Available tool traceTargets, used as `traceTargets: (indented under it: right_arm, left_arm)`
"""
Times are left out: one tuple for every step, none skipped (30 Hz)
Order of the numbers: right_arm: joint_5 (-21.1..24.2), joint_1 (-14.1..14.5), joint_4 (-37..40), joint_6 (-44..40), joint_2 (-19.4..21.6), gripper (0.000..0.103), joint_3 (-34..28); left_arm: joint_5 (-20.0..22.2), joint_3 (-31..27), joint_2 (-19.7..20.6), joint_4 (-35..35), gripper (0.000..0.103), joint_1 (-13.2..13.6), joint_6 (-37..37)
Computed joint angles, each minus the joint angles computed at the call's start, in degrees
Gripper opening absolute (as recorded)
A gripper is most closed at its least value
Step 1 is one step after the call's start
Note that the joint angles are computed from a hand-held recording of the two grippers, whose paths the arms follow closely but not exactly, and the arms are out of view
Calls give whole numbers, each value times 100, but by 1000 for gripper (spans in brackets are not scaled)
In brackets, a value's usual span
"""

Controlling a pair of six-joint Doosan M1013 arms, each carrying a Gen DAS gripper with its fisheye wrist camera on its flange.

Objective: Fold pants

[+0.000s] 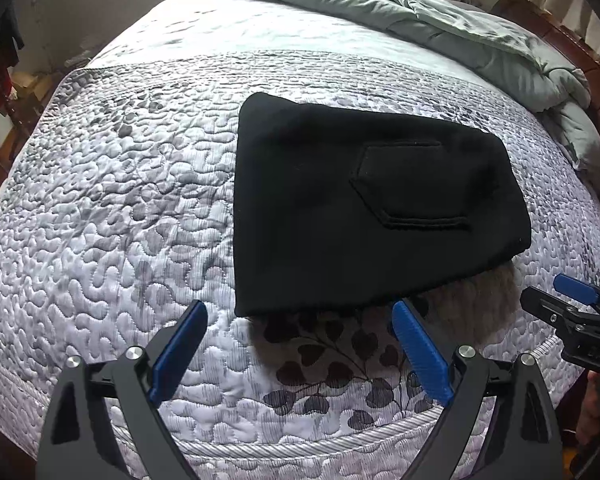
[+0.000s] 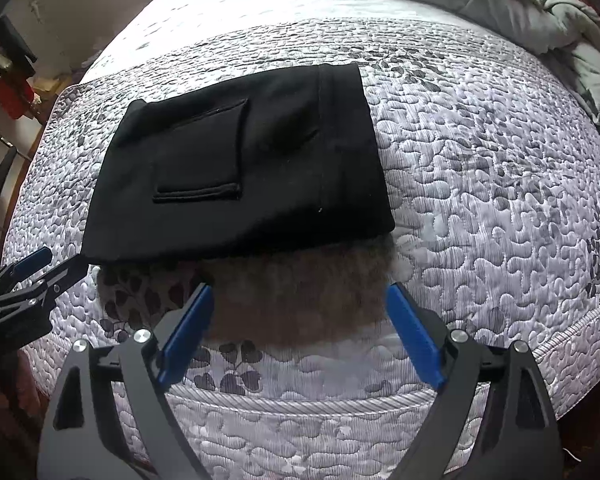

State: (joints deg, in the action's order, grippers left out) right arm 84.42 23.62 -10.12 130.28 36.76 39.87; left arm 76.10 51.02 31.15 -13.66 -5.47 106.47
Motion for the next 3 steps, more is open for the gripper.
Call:
traceTargets:
  right_arm:
    - [8,4,-6,1,3,88,-5]
    - [13,6,-8,0,4,88,-7]
    - [7,8,-3,-5,1,88,-3]
  left_arm:
    - [6,5,-5,-15,94,1,5]
    - [8,-1,-4,-22,94,3,18]
    - [-3,9,-12,-23,94,2,26]
